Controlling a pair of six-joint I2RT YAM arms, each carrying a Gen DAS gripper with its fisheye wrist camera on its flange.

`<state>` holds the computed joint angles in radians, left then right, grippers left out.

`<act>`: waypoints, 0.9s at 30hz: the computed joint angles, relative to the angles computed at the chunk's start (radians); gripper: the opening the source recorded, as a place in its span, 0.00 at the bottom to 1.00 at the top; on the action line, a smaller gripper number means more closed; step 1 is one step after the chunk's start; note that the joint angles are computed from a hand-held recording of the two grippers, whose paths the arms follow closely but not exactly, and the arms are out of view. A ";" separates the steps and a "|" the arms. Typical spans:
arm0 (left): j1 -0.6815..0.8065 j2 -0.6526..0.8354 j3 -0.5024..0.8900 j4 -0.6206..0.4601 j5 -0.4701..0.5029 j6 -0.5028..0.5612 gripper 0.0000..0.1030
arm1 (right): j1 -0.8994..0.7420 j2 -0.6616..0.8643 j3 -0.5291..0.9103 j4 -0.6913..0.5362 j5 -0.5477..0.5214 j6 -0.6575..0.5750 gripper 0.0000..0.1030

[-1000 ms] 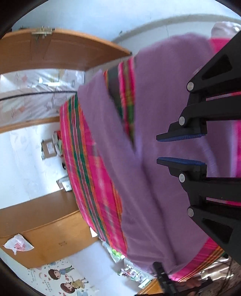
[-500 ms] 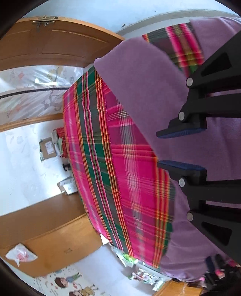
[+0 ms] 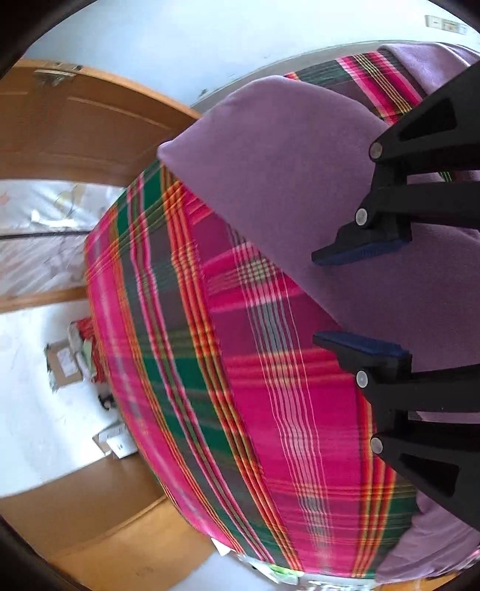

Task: Fold clothes
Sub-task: 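Move both open grippers over the folded fleece toward its fold, then grasp the purple fleece corner with the right gripper and lift it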

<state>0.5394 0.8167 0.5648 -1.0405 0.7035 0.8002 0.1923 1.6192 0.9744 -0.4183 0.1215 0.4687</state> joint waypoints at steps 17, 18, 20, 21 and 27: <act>-0.030 -0.021 -0.005 -0.002 -0.007 -0.002 0.33 | -0.062 -0.121 -0.089 0.040 -0.034 0.002 0.03; -0.036 -0.029 -0.007 0.003 -0.012 -0.013 0.33 | -0.064 -0.149 -0.106 0.045 -0.032 0.002 0.03; -0.052 -0.052 -0.012 0.011 -0.028 -0.033 0.33 | -0.071 -0.212 -0.141 0.050 -0.033 0.002 0.03; -0.063 -0.067 -0.015 0.019 -0.039 -0.048 0.33 | -0.076 -0.246 -0.159 0.050 -0.035 0.002 0.03; -0.139 -0.155 -0.029 0.041 -0.081 -0.112 0.33 | -0.116 -0.413 -0.245 0.027 -0.054 -0.002 0.02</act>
<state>0.4005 0.6617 0.5357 -0.9993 0.6223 0.6885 0.0767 1.2065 0.7296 -0.3914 0.0672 0.4665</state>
